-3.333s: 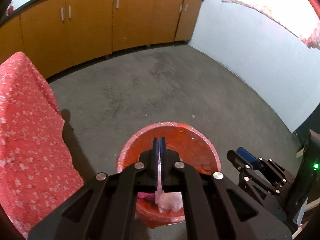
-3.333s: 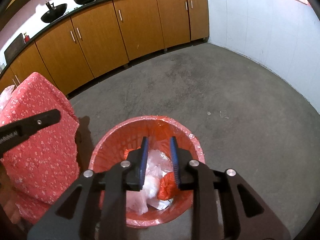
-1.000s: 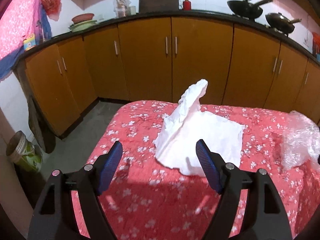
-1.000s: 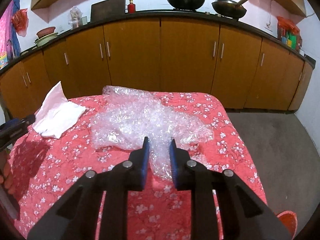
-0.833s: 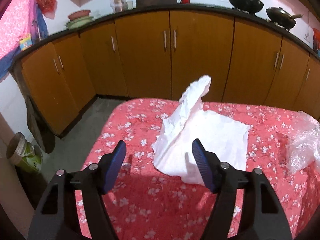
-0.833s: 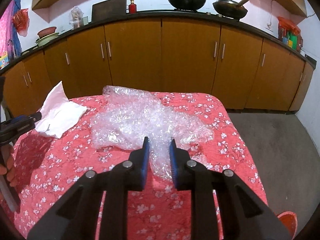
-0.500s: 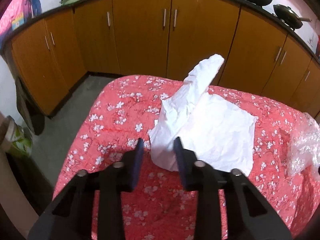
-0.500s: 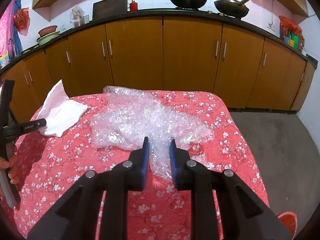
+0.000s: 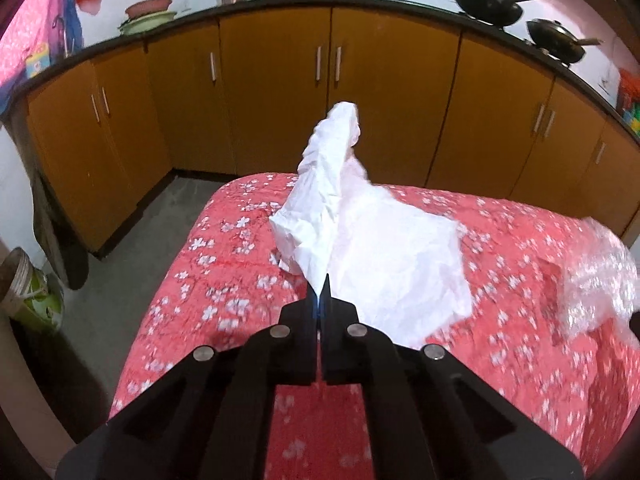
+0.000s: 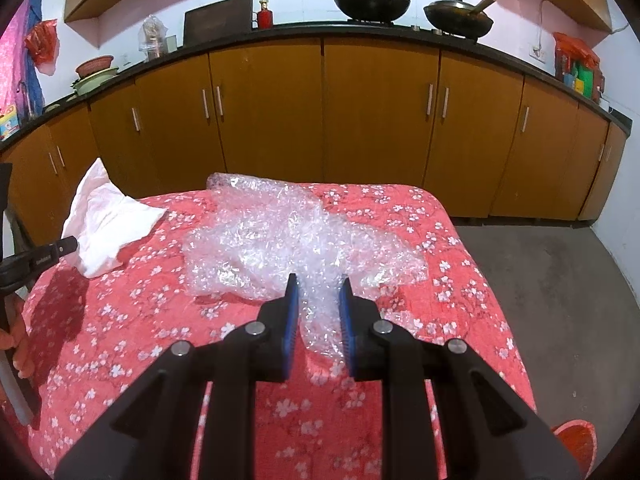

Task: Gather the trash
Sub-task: 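Grasp the white tissue with the left gripper while the right gripper grasps the bubble wrap, then lift and carry the white tissue and bubble wrap over the red bucket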

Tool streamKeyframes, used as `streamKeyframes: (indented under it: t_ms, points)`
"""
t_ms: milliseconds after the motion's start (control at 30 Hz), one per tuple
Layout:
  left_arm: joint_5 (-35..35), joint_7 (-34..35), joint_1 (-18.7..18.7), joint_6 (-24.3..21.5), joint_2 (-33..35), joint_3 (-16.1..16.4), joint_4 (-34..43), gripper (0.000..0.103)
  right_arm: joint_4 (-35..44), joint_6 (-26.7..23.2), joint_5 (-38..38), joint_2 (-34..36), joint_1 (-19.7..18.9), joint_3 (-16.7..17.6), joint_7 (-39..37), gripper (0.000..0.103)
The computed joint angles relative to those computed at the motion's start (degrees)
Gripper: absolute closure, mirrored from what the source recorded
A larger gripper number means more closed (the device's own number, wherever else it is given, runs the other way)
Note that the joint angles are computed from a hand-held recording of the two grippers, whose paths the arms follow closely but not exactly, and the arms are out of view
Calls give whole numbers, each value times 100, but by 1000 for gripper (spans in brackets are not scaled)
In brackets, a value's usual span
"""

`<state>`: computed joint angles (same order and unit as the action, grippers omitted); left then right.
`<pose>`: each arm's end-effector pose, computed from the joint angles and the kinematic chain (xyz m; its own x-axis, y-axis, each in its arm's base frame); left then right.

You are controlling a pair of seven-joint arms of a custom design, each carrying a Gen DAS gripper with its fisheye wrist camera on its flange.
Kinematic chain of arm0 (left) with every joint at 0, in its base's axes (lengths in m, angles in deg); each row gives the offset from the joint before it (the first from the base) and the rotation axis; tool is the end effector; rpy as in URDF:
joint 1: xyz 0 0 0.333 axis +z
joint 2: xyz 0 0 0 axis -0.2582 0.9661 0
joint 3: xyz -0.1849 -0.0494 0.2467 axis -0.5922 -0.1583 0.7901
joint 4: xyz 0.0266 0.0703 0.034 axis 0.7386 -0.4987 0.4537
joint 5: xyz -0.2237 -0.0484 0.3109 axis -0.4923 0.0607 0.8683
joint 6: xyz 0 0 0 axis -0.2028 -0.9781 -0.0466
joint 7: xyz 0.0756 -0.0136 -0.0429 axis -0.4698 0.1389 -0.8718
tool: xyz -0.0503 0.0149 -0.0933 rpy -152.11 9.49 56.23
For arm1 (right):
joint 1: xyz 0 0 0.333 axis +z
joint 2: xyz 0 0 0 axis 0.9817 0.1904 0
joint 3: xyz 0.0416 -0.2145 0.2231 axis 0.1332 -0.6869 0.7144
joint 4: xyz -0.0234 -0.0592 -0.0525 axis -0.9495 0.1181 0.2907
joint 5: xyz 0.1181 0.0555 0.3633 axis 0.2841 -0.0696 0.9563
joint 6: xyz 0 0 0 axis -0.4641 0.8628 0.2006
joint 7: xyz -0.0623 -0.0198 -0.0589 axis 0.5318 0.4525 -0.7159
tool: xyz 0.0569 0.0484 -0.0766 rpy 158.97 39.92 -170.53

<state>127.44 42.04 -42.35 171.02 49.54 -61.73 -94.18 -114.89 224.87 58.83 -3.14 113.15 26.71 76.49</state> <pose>0.4884 -0.3484 0.4090 0.7060 -0.7079 0.0219 -0.4668 -0.4884 -0.7373 0.6389 0.4489 0.4249 0.6074 -0.7942 -0.0175 -0.4867 -0.3546 -0.7984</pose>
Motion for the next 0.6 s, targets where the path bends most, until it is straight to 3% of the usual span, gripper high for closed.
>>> streamKeyframes:
  t_ms: [333,600]
  points:
    - [247,-183,-309,310,24,-185,-28,103,-1329,560,300,-813,-284,346,-390,83]
    - [430,-54,-714,185,247,-225,409,103,-2205,872,603,-1384,-528,546,-649,83]
